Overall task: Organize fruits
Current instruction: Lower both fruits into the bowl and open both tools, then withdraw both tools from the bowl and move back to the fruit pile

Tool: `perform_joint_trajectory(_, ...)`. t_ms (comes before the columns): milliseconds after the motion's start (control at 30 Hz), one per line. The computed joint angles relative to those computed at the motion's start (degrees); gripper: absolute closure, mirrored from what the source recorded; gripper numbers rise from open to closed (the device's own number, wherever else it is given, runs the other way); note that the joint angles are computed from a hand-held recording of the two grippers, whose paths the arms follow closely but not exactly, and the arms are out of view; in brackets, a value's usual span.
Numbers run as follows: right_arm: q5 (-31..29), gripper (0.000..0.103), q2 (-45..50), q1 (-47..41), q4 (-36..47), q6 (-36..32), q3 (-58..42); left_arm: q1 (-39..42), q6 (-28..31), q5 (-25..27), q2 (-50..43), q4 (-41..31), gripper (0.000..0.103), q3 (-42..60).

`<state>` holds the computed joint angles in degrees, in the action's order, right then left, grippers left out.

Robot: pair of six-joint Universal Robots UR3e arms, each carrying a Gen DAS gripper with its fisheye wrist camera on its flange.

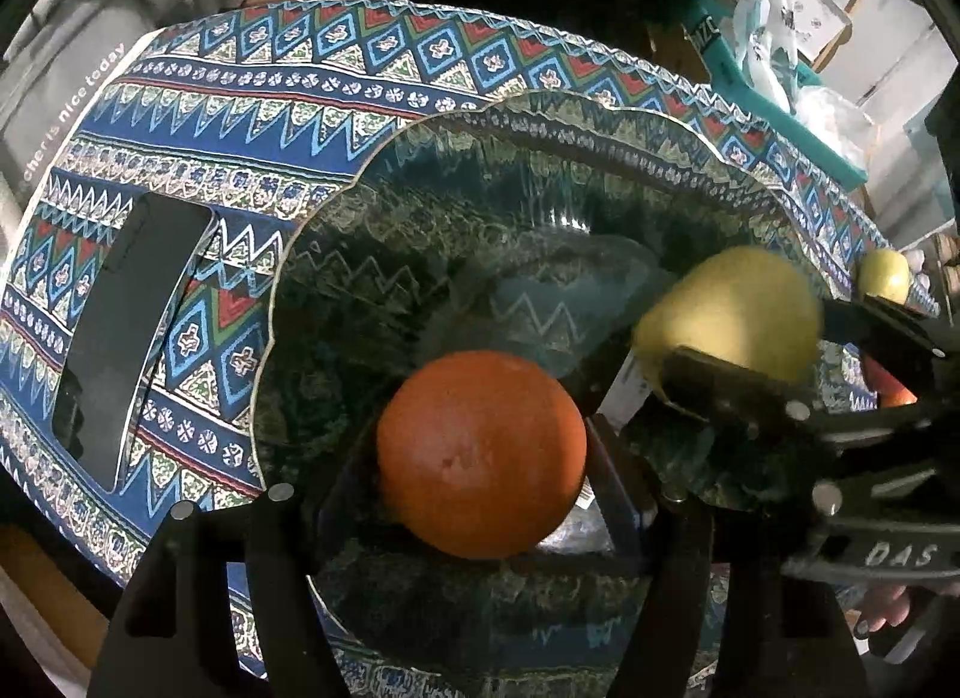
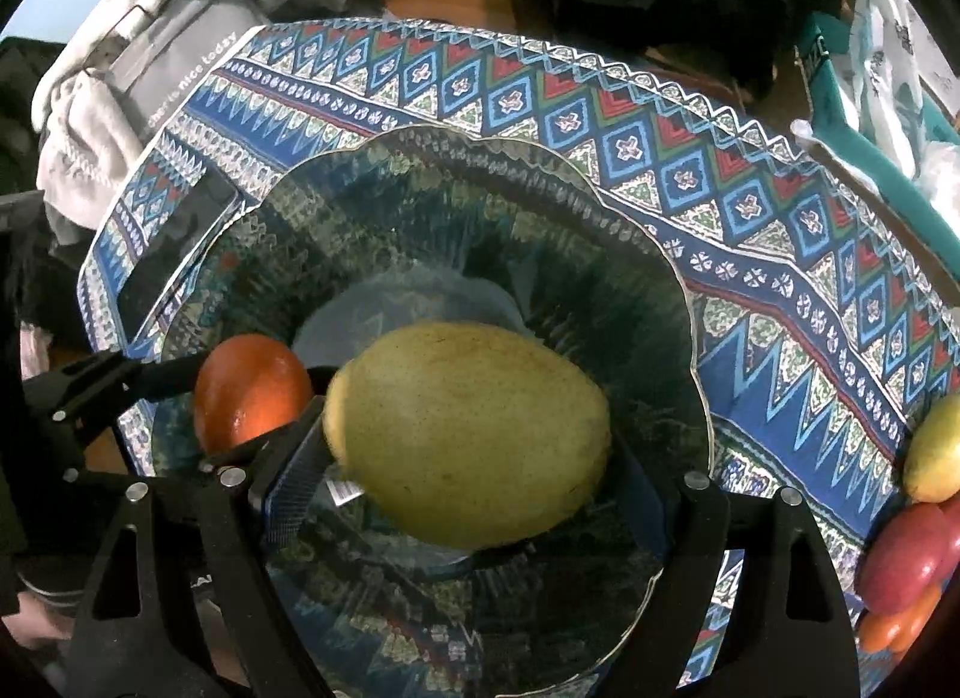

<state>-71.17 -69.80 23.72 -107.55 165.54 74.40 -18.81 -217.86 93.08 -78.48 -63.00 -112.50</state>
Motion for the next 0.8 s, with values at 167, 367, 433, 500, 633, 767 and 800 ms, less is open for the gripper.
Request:
perform_joint_trajectory(167,3.41,0.019,-1.15,-1.88,0.61,1.4,-1.54,1.05,-0.05,-0.41,2.97,-2.08,0.032,0.04)
perform_joint_trajectory(367,3.2,0.019,-3.76,-2.57,0.59,2.26,-3.07,-0.48,-0.87,1.46,5.3,-4.57,0.032,2.63)
perform_joint_trajectory(433,2.49,0.019,-5.14,-2.77,0.44,2.37,-2.82,-1.28,-0.99,2.37,5.42,-5.5,0.032,4.11)
perform_joint_trajectory(500,2.53,0.019,-7.02,-3.66,0.53,2.43,-2.35,-2.72,-1.62,3.48,3.52,-5.66,0.032,6.82)
perform_joint_trajectory(633,1.13,0.019,-9.93,-5.11,0.82,1.85,-1.98,-4.85,-2.62,4.54,1.29,-5.86,0.032,10.71)
perform_joint_trajectory(767,-0.35,0.019,-13.07,-6.22,0.58,1.01,-1.09,-7.69,-3.55,6.84,-0.66,-7.46,0.03,15.19)
perform_joint_trajectory(800,-0.41,0.019,-13.81,-6.58,0.66,0.81,-0.79,-8.66,-3.75,7.71,-1.44,-7.86,0.028,16.68)
